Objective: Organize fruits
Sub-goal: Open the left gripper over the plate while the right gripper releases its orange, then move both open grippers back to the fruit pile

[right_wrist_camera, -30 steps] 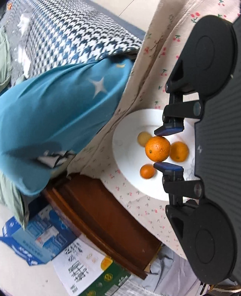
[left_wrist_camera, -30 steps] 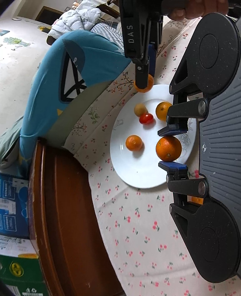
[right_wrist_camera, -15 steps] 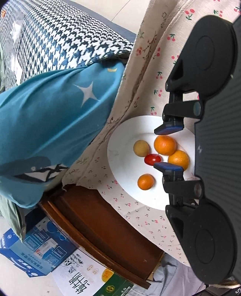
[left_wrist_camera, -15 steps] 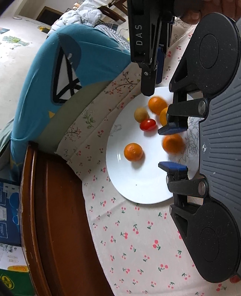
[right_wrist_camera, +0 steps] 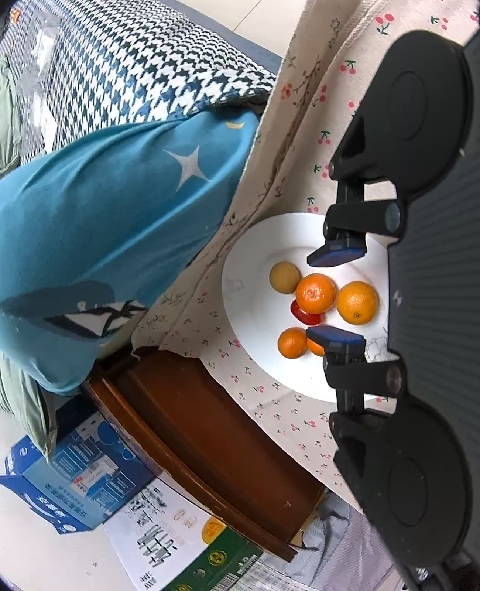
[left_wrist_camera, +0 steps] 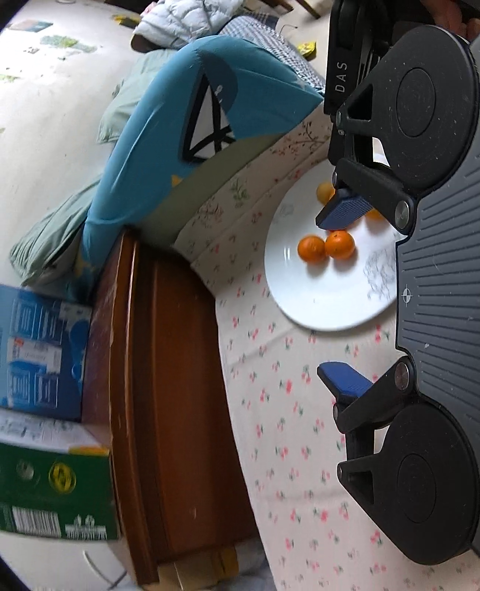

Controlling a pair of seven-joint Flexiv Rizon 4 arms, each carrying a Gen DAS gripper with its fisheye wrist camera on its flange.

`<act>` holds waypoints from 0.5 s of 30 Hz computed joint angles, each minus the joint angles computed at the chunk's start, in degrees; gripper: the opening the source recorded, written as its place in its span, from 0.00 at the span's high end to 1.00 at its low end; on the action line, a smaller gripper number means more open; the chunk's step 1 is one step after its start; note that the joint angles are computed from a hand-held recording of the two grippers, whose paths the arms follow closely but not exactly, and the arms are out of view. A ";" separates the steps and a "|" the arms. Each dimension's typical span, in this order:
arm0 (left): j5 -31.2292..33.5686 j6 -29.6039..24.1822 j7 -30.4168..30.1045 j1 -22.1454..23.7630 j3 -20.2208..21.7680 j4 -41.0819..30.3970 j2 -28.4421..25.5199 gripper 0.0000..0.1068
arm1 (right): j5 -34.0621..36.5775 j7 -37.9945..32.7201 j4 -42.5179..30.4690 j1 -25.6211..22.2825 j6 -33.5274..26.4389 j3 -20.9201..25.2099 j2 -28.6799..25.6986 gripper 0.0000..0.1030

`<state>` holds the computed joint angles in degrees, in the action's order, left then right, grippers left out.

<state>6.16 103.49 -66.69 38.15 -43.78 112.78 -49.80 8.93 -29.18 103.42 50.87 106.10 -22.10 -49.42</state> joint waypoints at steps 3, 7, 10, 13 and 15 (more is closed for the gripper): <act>-1.11 -0.67 -1.28 0.92 0.46 1.42 2.07 0.23 | -0.83 -1.13 0.10 -1.03 1.09 1.70 0.38 0.62; -0.79 -0.18 -2.06 3.49 -0.30 3.87 3.71 0.23 | -1.32 -3.45 -0.17 -0.99 1.80 2.27 0.46 0.62; -0.28 0.23 -2.69 4.59 0.16 5.43 5.07 0.23 | -1.66 -5.60 -0.31 -0.50 2.07 2.22 0.53 0.62; 0.16 0.47 -3.19 6.31 0.12 7.25 6.15 0.23 | -2.40 -8.47 -0.58 -0.82 3.14 3.18 0.55 0.62; 0.30 1.74 -4.20 6.34 1.54 8.49 7.42 0.23 | -2.90 -10.67 -0.67 -0.93 3.46 3.83 0.63 0.62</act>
